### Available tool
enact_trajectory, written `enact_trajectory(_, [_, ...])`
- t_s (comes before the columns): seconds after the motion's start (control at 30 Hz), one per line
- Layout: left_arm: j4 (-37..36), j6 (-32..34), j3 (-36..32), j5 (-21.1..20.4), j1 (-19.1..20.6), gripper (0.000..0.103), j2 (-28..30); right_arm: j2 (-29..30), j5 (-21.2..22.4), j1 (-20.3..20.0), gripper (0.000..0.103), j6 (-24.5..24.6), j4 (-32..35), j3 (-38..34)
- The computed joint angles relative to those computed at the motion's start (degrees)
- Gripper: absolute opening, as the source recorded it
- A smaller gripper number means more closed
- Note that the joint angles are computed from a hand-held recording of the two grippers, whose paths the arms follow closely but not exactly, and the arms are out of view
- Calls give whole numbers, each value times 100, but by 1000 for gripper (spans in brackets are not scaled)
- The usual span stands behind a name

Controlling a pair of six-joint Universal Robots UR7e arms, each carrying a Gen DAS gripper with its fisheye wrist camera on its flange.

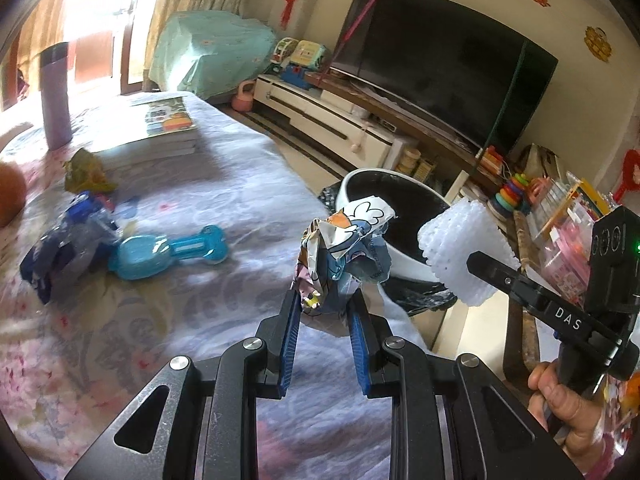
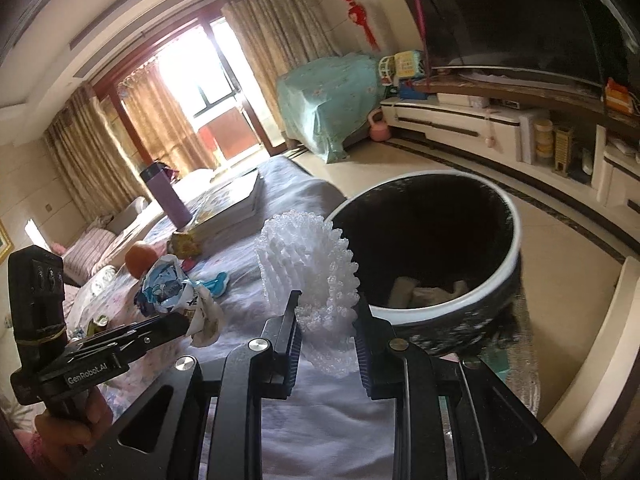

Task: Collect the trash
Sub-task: 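Carry the foil wrapper and white foam net over the trash bin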

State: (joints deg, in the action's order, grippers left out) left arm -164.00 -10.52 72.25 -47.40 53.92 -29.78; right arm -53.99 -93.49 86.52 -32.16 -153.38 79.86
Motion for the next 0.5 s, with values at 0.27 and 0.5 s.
enact_trajectory(0.27, [261, 145, -556, -162, 20, 23, 306, -18, -92, -66, 24, 56, -112, -105])
enact_trajectory(0.5, [465, 294, -1053, -247, 18, 23, 589, 27, -188, -113, 24, 123, -163, -233])
